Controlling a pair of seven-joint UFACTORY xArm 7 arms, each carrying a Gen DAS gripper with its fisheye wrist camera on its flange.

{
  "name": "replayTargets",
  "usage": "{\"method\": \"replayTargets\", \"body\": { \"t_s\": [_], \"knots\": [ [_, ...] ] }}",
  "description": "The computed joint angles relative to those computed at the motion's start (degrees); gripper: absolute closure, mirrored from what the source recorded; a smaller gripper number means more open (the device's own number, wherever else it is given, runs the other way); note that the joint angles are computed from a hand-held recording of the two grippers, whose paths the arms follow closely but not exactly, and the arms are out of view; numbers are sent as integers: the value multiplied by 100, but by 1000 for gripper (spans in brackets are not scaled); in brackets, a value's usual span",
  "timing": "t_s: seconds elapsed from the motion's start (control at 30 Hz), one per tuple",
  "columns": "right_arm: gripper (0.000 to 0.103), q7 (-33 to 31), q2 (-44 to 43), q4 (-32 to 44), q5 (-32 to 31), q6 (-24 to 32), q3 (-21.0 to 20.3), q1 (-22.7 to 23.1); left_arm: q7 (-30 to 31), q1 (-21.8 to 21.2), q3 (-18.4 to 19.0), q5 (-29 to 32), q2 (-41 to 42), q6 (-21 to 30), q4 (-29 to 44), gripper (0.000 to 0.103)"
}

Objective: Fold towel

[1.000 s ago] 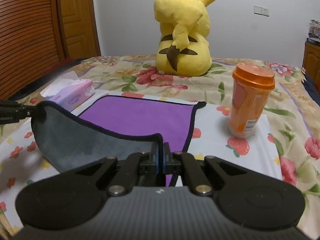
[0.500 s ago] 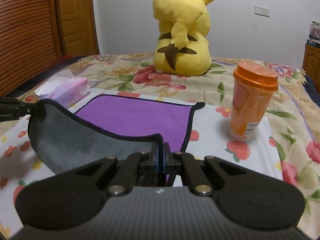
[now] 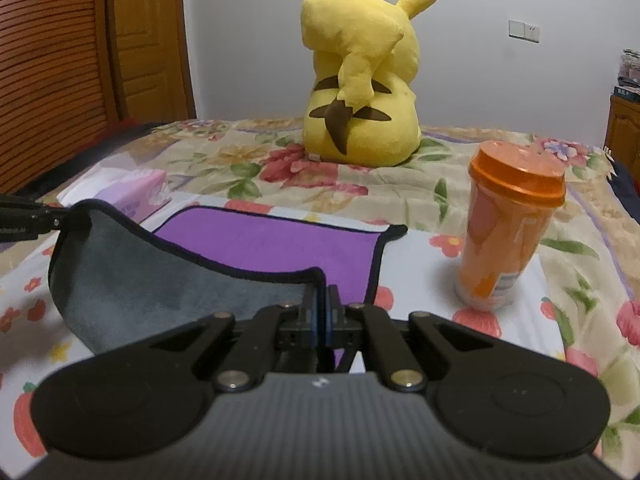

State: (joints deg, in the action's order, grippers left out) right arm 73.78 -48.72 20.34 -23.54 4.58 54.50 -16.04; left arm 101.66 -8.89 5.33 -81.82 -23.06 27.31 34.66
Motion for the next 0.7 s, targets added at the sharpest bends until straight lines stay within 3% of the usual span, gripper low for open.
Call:
{"method": "replayTargets", "body": {
  "t_s": [0.7],
  "knots": [
    [99, -666, 80, 237, 33, -386, 104, -723, 8, 2, -314, -380, 710, -279, 647, 95]
  ]
}}
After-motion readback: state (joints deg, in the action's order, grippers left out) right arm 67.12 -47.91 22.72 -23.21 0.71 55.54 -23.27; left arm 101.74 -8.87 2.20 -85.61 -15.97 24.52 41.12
